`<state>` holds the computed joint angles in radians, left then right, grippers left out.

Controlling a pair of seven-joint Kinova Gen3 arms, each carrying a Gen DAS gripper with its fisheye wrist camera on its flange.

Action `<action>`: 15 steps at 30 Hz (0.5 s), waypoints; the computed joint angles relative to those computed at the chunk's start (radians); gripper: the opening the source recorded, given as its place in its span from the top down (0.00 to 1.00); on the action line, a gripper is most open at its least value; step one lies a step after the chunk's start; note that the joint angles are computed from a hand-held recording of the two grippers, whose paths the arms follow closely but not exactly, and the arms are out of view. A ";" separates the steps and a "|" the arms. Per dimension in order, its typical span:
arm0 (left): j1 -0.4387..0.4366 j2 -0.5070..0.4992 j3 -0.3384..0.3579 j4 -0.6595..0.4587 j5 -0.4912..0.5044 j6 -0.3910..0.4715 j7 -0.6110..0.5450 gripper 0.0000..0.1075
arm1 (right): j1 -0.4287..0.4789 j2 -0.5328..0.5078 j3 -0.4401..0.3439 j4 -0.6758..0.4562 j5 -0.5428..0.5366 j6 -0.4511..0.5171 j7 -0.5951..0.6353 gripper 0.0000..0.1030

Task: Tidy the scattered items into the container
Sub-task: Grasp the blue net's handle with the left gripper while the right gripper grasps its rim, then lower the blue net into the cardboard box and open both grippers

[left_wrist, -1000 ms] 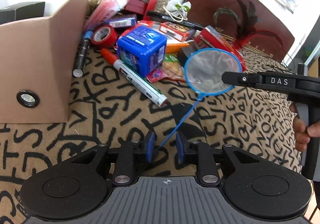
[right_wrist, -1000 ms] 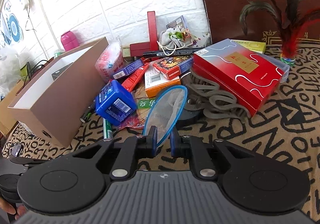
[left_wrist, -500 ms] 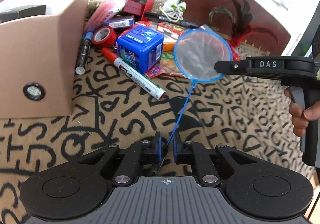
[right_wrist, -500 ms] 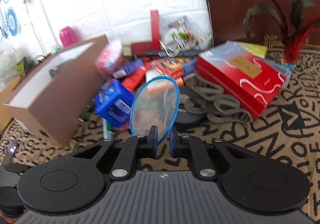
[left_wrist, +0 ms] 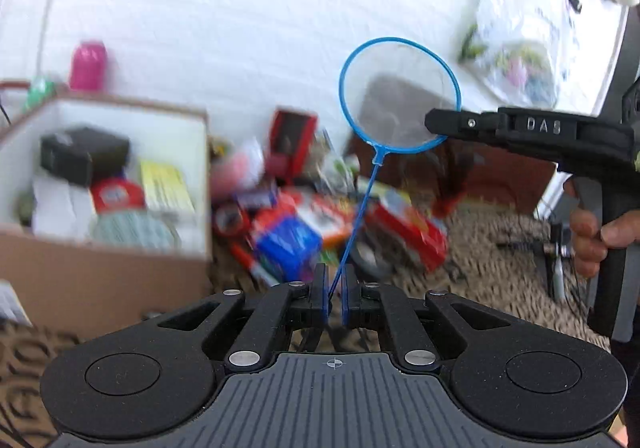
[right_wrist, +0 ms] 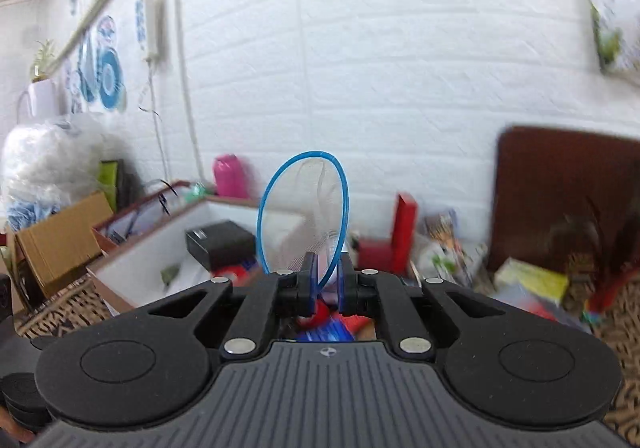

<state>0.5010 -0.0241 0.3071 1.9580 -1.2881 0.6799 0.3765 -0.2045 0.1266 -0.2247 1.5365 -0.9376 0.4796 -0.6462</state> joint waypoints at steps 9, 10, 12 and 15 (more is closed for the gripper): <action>-0.122 -0.109 -0.040 0.011 0.059 -0.001 -0.138 1.00 | -0.145 0.141 -0.040 -0.292 0.265 0.024 -0.225 0.92; -0.143 -0.119 -0.051 0.015 0.074 -0.021 -0.161 1.00 | -0.164 0.161 -0.041 -0.319 0.298 0.022 -0.254 0.92; -0.182 -0.136 -0.066 0.029 0.098 -0.052 -0.193 1.00 | -0.200 0.199 -0.043 -0.364 0.361 0.010 -0.304 0.92; -0.241 -0.144 -0.096 0.049 0.133 -0.111 -0.241 0.99 | -0.246 0.259 -0.039 -0.427 0.443 0.003 -0.379 0.91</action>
<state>0.2596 -0.1678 0.2108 2.0069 -1.1554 0.5690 0.1354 -0.4503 0.3856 -0.2639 1.1098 -0.4942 0.4822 -1.0252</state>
